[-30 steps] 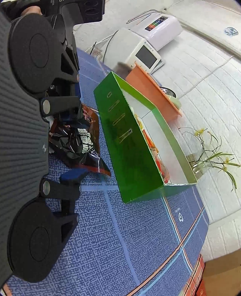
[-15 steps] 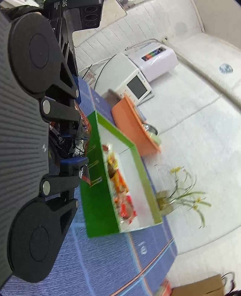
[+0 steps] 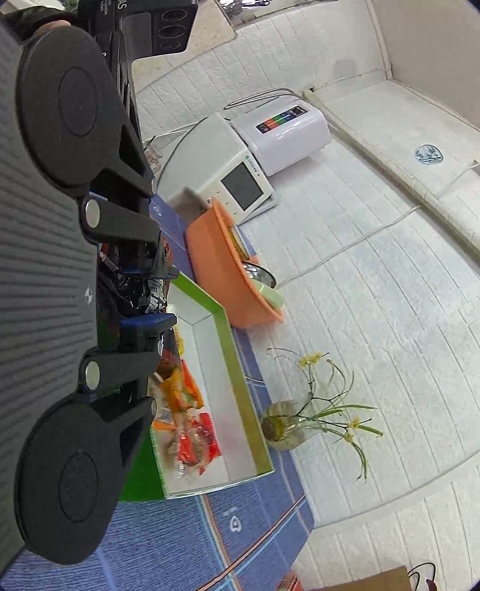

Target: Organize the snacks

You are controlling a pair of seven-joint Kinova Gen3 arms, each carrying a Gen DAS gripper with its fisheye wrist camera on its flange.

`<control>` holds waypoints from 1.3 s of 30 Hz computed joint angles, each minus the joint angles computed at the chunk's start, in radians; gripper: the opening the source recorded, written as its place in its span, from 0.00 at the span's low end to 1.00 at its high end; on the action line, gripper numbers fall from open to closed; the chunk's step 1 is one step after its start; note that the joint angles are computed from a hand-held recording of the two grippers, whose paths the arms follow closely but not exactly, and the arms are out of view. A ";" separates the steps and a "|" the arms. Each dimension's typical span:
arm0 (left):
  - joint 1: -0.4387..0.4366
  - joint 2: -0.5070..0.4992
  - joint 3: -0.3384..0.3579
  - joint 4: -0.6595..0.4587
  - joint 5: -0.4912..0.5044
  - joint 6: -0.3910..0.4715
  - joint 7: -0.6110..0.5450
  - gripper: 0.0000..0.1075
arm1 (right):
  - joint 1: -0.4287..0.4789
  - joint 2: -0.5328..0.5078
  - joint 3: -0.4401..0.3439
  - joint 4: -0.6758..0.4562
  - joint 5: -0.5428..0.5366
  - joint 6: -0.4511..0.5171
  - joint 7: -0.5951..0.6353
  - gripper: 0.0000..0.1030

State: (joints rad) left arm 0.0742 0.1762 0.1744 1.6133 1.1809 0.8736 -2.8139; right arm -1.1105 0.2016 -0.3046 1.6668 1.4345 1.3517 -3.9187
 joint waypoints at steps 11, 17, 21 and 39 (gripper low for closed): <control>0.114 0.169 0.052 -0.230 -0.230 -0.156 0.238 0.86 | 0.179 -0.042 0.033 0.120 0.069 -0.208 -0.173 0.40; 0.166 0.246 0.077 -0.310 -0.402 -0.193 0.359 0.88 | 0.245 -0.043 0.026 0.183 0.071 -0.279 -0.327 0.45; 0.192 0.264 0.071 -0.332 -0.511 -0.206 0.464 0.85 | 0.263 -0.062 0.021 0.197 0.078 -0.313 -0.317 0.78; -0.060 -0.003 0.186 0.019 -0.358 -0.369 0.274 0.89 | 0.280 -0.102 -0.036 0.097 -0.079 -0.343 -0.071 0.95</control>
State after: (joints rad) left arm 0.0139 0.1736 0.3605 1.6320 0.8231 0.5048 -2.5397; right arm -0.8300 0.0994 -0.3406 1.7633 1.3551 1.0084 -3.9893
